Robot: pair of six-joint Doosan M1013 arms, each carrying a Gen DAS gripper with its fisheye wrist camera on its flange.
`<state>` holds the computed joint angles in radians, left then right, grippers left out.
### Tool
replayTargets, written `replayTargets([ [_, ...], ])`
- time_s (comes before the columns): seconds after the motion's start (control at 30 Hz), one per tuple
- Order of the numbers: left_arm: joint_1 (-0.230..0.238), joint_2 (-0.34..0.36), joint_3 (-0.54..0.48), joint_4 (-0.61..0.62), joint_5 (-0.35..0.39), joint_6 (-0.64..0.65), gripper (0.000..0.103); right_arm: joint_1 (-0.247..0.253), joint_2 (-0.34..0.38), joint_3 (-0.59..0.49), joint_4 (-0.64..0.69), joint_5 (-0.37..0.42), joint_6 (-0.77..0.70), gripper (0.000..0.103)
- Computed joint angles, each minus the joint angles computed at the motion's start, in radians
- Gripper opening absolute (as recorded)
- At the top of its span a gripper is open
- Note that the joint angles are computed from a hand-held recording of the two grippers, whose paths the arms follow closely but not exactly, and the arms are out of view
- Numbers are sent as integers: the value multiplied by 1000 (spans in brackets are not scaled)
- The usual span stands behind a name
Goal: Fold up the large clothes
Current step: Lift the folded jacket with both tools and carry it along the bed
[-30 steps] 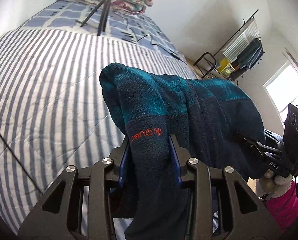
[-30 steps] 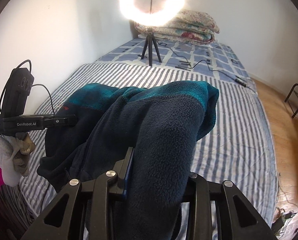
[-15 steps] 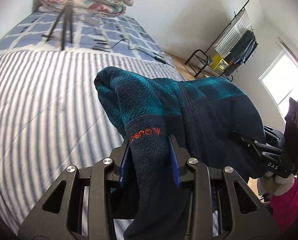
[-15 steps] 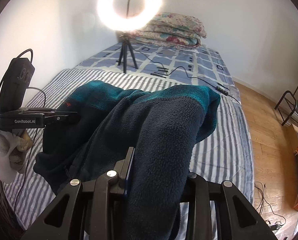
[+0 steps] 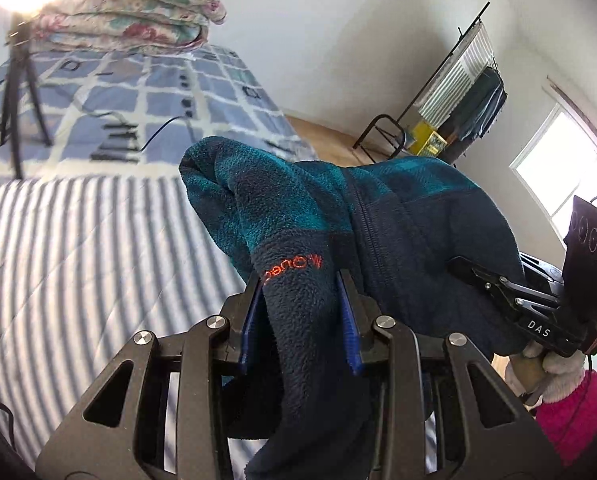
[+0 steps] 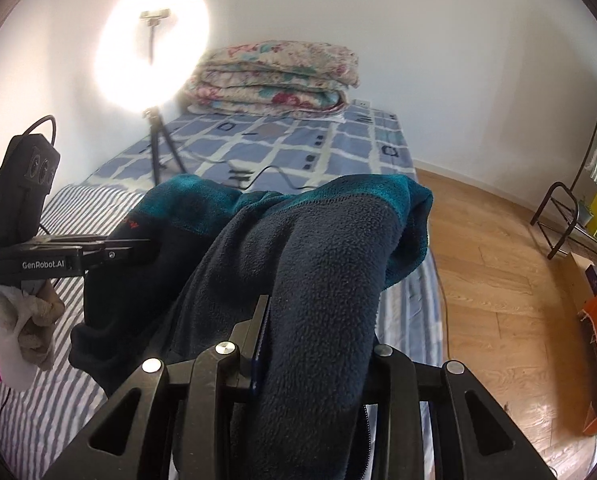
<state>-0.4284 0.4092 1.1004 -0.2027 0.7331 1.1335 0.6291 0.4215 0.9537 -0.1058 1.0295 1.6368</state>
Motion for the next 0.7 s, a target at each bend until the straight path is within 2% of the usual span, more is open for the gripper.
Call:
replayTargets([
  [0.33,1,160,-207,52,14,-34,34,-65,101,-109,-17,-36,-22,29],
  [0.53,3,221,-258,38,41,-38,34,-73,167,-174,-89,-16,-15,29],
  [0.7,0,233,-252,64,48,-52,34,-75,183,-165,-115,-5,-16,29],
])
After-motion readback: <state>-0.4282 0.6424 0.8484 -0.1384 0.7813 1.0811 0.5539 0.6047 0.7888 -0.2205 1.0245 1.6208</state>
